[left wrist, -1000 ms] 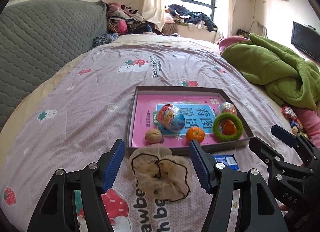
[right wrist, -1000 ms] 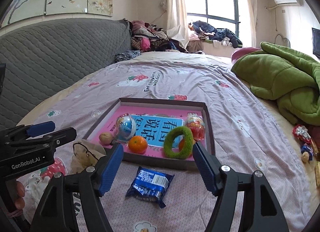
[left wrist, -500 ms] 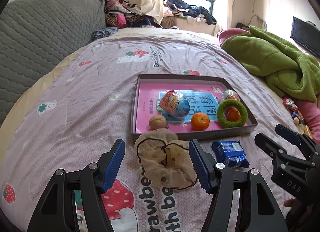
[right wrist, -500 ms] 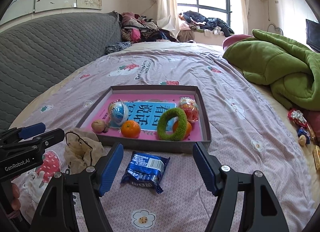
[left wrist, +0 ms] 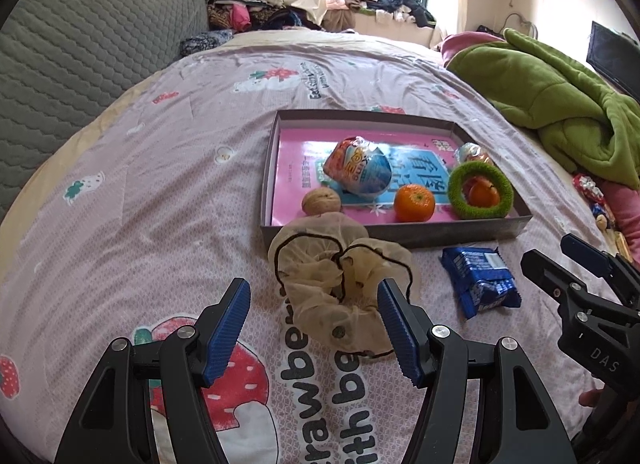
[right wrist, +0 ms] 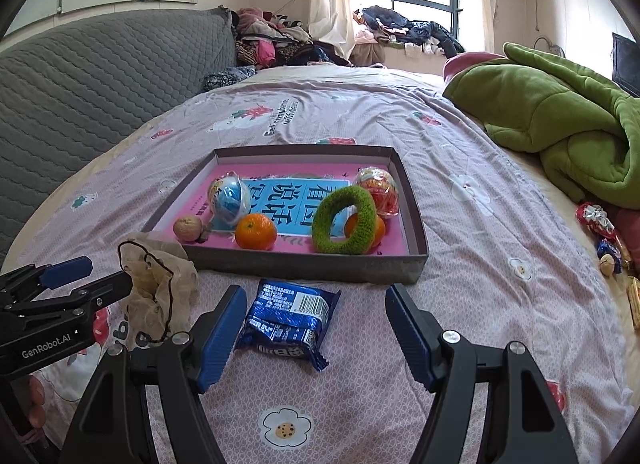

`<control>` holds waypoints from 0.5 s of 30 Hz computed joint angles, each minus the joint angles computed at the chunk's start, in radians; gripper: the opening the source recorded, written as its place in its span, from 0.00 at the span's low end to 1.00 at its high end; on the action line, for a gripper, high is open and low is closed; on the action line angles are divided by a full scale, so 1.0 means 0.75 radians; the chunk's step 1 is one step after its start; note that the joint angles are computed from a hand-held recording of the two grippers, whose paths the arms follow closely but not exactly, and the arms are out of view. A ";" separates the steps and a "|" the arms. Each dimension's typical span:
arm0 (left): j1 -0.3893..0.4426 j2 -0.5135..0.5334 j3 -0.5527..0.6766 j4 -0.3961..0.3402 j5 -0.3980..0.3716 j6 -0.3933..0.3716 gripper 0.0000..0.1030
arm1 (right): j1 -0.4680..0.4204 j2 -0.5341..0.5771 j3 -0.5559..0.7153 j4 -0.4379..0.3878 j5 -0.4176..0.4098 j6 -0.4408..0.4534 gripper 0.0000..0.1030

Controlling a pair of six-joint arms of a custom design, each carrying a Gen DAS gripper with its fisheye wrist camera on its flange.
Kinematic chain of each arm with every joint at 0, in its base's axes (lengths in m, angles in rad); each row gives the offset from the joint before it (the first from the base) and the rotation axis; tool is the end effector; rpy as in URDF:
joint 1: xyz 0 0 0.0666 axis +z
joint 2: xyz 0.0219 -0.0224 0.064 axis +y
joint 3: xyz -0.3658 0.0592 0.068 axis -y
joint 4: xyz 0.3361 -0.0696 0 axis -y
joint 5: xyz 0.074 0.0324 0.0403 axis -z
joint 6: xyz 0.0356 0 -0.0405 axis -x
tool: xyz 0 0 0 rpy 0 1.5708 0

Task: Organize objects
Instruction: 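Move the right tool to the blue snack packet while the left tool approaches the mesh bag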

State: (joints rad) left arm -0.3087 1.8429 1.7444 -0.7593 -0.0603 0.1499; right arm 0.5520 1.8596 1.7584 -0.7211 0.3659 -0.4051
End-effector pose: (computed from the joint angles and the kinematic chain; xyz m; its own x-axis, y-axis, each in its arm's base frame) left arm 0.5642 -0.1781 0.3486 -0.7523 0.0834 -0.6536 0.1551 0.9865 -0.0526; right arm 0.5165 0.3027 0.3492 -0.6847 0.0106 -0.7288 -0.0136 0.9995 0.0273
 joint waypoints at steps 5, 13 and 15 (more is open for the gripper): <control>0.007 0.024 0.013 -0.016 0.001 0.004 0.66 | -0.001 0.013 0.009 -0.015 0.004 -0.008 0.69; 0.023 0.086 0.055 -0.046 -0.018 0.029 0.66 | -0.005 0.060 0.053 -0.067 -0.008 -0.026 0.69; 0.025 0.096 0.060 -0.050 -0.024 0.034 0.66 | -0.004 0.075 0.069 -0.080 -0.011 -0.032 0.69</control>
